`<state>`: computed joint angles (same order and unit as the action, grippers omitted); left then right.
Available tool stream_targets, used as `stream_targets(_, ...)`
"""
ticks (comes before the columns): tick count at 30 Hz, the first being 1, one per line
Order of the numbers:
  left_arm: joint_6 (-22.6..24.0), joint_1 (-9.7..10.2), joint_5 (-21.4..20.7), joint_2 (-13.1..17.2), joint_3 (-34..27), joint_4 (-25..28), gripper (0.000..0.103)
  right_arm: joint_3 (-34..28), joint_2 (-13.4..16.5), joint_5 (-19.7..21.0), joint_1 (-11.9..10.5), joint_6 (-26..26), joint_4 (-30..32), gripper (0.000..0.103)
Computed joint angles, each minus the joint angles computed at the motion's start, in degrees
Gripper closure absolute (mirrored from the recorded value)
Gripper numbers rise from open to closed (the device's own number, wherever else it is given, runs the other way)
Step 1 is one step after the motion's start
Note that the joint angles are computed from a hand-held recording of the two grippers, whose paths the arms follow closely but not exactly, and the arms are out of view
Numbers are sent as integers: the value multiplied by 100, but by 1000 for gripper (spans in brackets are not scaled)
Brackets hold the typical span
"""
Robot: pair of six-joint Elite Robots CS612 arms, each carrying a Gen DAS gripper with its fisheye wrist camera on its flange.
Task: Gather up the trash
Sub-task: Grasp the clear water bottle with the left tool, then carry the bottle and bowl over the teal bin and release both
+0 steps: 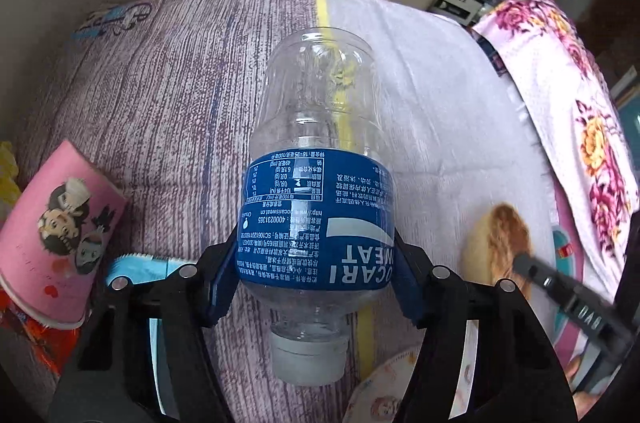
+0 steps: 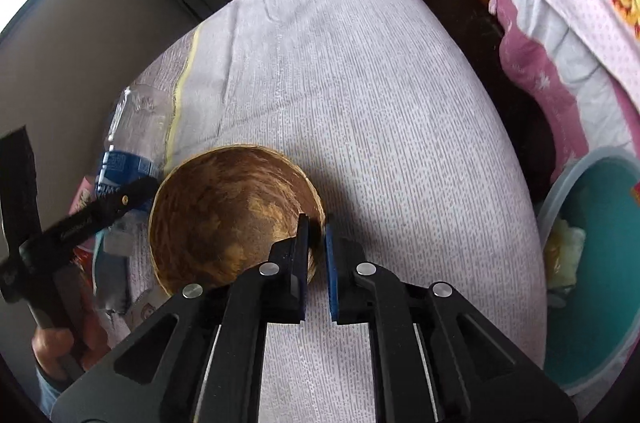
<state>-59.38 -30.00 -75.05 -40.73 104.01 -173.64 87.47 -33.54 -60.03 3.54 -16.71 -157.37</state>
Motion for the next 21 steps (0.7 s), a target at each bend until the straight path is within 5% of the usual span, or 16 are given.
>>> stream_targets(13,271,-216,-29,-257,472,-652,38,518,-323,-448,12,-116,-1384,99)
stream_targets(21,717,-426,-138,-272,238,-539,38,763,-507,-439,-179,43,-2001,99)
